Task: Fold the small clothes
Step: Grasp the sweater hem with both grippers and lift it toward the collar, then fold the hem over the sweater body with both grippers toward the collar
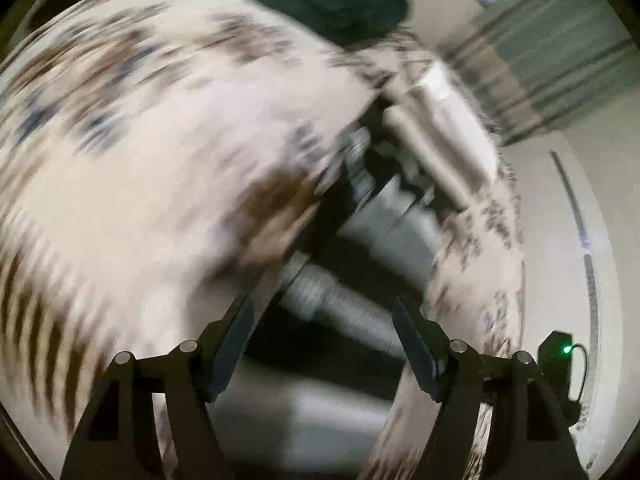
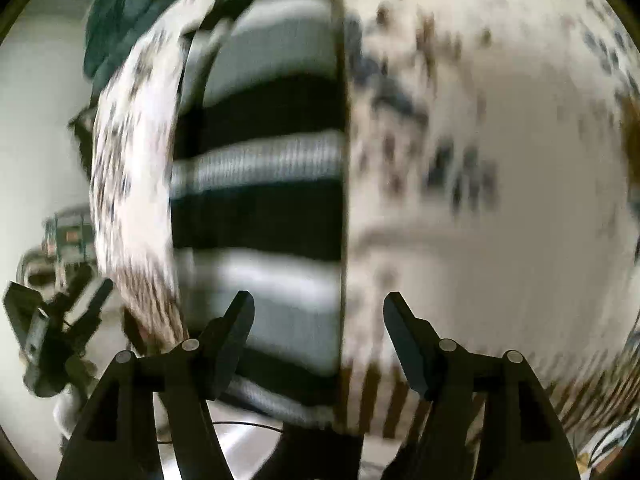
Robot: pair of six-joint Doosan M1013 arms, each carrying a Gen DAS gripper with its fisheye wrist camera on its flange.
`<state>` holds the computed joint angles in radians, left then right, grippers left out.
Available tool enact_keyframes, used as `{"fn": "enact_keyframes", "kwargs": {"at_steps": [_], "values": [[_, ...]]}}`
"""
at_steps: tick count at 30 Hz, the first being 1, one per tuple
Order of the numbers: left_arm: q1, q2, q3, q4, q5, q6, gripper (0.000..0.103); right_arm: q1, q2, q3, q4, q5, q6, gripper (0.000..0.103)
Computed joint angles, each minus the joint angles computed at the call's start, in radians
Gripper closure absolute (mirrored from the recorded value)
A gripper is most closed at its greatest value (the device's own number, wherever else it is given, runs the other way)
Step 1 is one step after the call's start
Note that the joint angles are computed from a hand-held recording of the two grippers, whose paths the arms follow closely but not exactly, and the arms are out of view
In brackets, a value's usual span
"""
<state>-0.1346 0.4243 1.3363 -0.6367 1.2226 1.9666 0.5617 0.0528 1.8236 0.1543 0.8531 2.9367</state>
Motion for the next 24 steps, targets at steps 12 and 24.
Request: {"fn": "enact_keyframes", "kwargs": {"at_steps": [12,24], "values": [[-0.191,0.397,-0.501,0.066,0.228,0.077,0.100,-0.284,0.145,-0.029,0.020,-0.158,-0.021,0.034],[-0.122,0.492,-0.649,-0.035,0.294,-0.023,0.099,-0.307,0.225,-0.072,0.067,-0.231,-0.071,0.089]]}}
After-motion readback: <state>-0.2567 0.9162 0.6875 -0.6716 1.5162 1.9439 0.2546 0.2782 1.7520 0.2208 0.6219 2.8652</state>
